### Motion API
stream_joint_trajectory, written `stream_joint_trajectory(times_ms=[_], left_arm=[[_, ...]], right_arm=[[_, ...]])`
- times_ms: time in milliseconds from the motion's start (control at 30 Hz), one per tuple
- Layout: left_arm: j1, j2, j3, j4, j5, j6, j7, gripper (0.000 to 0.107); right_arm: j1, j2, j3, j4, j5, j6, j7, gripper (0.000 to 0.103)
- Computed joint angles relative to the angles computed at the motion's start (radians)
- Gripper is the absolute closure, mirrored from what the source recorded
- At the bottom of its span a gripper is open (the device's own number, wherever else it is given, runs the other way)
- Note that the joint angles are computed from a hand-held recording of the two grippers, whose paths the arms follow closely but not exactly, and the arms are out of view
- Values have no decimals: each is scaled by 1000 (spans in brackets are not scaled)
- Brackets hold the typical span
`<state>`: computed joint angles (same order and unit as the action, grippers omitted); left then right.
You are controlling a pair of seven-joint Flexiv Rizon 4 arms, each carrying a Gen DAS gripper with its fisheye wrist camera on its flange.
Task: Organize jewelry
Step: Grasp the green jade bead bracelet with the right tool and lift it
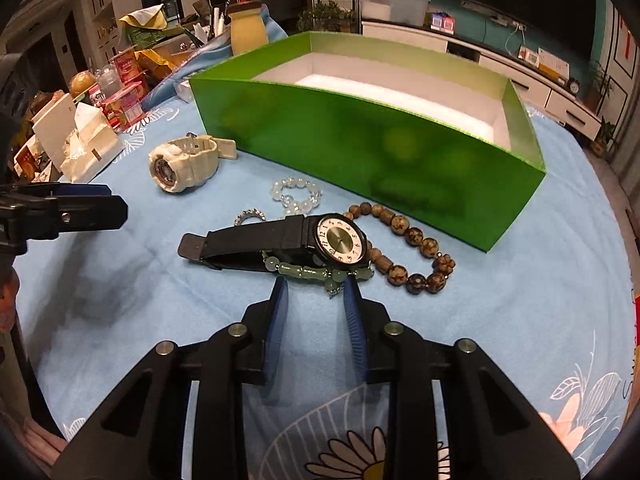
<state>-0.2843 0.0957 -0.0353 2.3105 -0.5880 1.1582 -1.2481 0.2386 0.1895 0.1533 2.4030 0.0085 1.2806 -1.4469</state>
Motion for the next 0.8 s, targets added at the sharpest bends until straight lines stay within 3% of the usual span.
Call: stream_joint_trajectory(times_ms=[67, 200, 533, 667, 733, 800], left_arm=[[0, 2, 1, 1, 0, -3, -1, 14], [5, 4, 3, 2, 9, -14, -6, 14], [2, 7, 6, 8, -19, -24, 3, 14], [-2, 6, 4, 9, -38, -27, 13, 14], [-5, 6, 2, 9, -44, -26, 16, 14], [-8, 6, 2, 10, -52, -26, 24, 14]], right_arm=[[-18, 1, 17, 13, -46, 35, 34, 72], [15, 13, 0, 17, -9, 76, -4, 72], [61, -9, -24, -41, 67, -16, -178, 72], [22, -21, 13, -30, -44, -20, -170, 73], [-15, -24, 39, -3, -169, 6, -126, 82], [-12, -13, 37, 9, -193, 1, -145, 83]])
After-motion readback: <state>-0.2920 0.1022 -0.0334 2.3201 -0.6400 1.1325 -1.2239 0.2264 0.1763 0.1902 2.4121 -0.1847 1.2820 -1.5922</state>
